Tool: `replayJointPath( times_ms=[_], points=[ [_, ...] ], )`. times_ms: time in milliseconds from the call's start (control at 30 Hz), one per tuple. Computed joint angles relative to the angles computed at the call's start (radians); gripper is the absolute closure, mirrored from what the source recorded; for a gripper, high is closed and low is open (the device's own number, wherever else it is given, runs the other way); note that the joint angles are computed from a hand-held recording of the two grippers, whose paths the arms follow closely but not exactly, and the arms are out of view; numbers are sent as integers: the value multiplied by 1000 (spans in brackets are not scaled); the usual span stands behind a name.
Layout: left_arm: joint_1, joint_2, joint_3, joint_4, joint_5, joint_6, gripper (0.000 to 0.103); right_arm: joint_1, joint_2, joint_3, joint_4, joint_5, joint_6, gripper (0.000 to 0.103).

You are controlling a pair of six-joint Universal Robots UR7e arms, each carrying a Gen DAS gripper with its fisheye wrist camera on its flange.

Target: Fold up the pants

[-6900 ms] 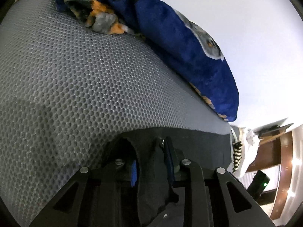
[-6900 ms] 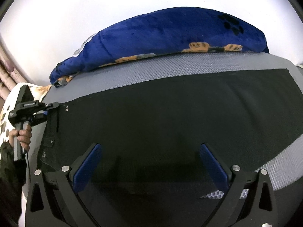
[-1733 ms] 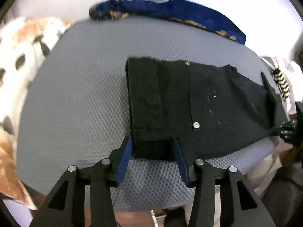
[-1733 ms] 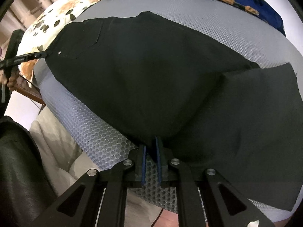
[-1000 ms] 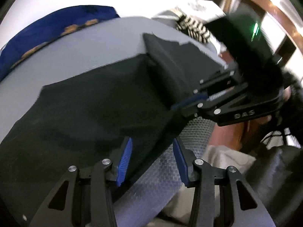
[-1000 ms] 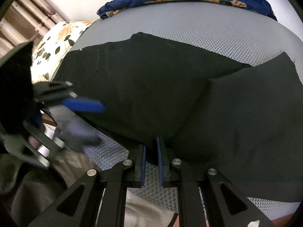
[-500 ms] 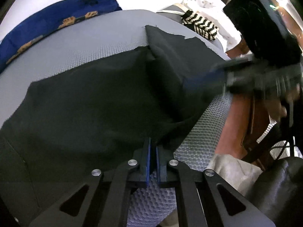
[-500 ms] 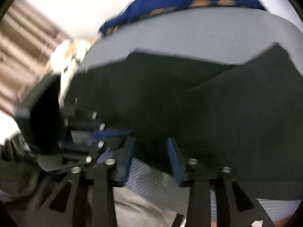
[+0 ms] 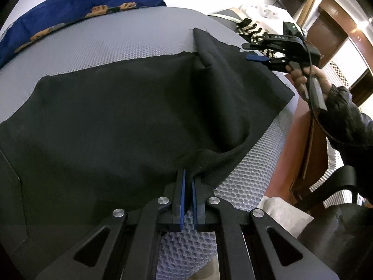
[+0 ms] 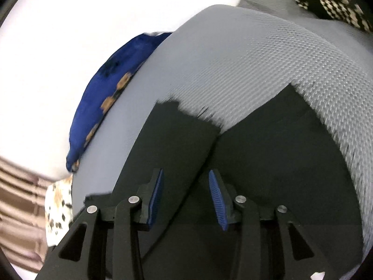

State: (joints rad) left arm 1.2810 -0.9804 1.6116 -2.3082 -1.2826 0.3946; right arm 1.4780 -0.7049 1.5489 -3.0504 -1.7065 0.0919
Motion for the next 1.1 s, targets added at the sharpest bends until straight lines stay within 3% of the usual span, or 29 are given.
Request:
replayJointPath(
  times_ms=[333,433,533,900,1000,1100],
  points=[
    [-2,14,-10,19,15,-39,98,-20,61,-125,58,8,0,81],
    [0,14,-10,20,12,-44,98,-13,72,-153,99,-7,1,94],
    [0,11,-8,20,10,-42,98,4,78,-171,103,-22,-13,98],
    [4,-1,5,-1,-13,-30,98,158,58,-272,75,-85,-129,99],
    [2,-7,10,-10,-11,-25,98,193,25,-233,22,-143,-174,99],
    [3,-13,15,-21,-26,-19,98,198,-43,-115,-58,-223,-181,99]
  ],
)
